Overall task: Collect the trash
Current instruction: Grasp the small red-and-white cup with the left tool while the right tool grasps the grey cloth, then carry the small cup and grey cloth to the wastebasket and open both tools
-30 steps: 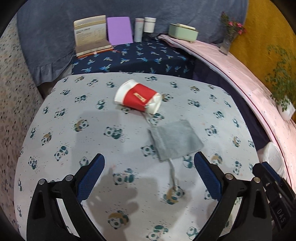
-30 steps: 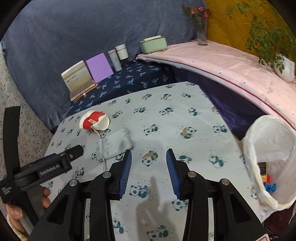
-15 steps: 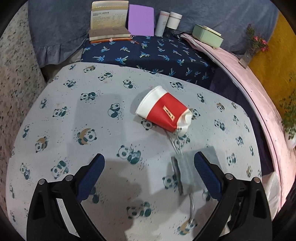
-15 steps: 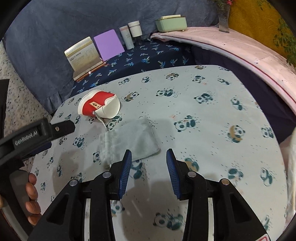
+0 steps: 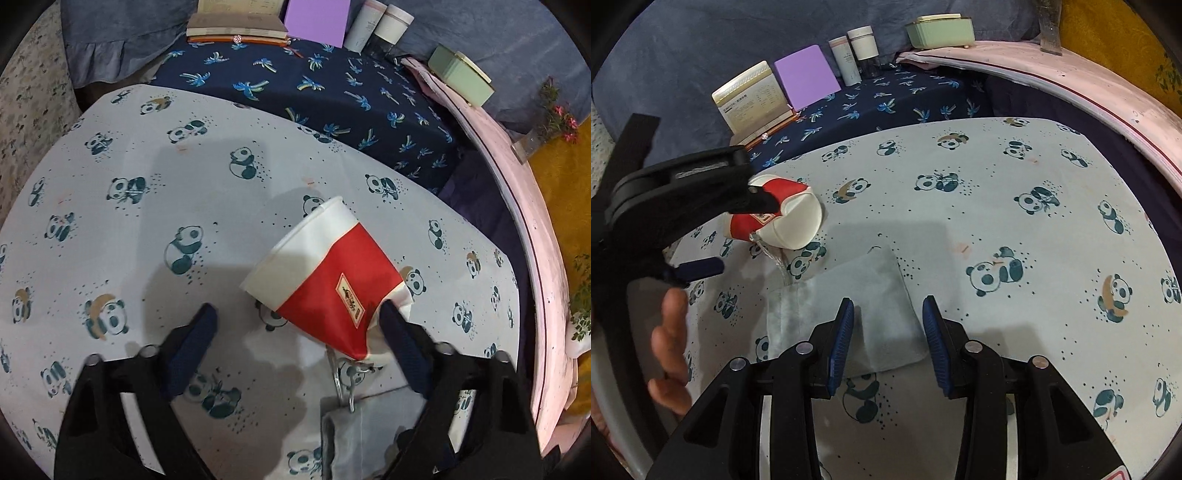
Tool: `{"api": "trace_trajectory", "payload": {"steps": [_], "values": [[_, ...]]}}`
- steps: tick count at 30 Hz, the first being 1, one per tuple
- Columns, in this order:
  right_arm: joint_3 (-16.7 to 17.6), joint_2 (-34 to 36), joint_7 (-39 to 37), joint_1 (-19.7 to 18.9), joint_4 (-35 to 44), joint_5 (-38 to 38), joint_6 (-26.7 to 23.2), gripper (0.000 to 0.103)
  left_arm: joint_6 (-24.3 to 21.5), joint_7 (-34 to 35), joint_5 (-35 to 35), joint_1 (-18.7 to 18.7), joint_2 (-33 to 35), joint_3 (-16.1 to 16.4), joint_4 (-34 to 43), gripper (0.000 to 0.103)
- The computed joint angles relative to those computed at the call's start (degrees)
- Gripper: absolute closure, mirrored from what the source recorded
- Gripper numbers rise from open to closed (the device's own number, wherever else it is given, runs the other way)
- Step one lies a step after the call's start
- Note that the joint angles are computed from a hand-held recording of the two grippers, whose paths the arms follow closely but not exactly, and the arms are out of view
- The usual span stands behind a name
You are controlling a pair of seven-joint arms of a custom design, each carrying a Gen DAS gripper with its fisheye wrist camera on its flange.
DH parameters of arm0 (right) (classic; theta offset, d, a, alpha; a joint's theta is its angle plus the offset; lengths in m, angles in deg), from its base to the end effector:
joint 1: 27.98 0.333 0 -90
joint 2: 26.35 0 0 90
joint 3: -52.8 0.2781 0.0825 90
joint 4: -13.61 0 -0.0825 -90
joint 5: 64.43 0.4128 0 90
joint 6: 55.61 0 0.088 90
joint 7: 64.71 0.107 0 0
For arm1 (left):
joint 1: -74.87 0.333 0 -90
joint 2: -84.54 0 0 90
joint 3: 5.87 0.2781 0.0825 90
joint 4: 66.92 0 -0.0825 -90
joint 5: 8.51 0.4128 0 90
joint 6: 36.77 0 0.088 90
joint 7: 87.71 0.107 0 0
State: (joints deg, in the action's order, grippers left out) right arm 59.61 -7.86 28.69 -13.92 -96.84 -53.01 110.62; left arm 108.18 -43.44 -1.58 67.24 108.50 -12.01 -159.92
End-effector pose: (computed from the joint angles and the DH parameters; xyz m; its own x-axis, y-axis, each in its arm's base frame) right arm 0.6350 0.2246 0.3435 0.1768 -0.9581 -0.2254 -0.8197 -0.0166 -0.5725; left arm 0.7025 -0.1642 0.3883 0.4037 -0.8673 0.2914 -0.7864 -0.4917 -0.3740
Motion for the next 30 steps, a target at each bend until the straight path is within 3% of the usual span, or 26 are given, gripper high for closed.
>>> {"api": "trace_trajectory", "payload": {"steps": [5, 7, 11, 23, 30], "values": [[0.2, -0.6, -0.1, -0.1, -1.3, 0.0, 1.0, 0.087, 1.6, 2.4, -0.3, -0.1, 0.0, -0.6, 0.0, 0.056], [0.8, -1.1, -0.8, -0.6, -2.1, 1.0, 1.5, 0.095, 1.7, 3.1, -0.3, -0.2, -0.4, -0.7, -0.3, 0.062], [0.7, -3.4, -0.9, -0.5, -4.9, 1.8, 3.0, 0.097, 2.7, 4.6, -0.8, -0.4, -2.3, -1.2, -2.3, 0.073], [-3.4, -16.1, 6.3, -0.2, -18.6, -1.7, 8.2, 0.098, 4.8, 6.5, 0.8, -3.6, -11.2, -3.4, -12.0, 0.077], [-4.4, -25.4, 14.2, -3.1, -28.3, -8.4, 10.9, 0.098, 4.7, 6.8, 2.3, -6.4, -14.3, -5.3, -14.3, 0.077]]}}
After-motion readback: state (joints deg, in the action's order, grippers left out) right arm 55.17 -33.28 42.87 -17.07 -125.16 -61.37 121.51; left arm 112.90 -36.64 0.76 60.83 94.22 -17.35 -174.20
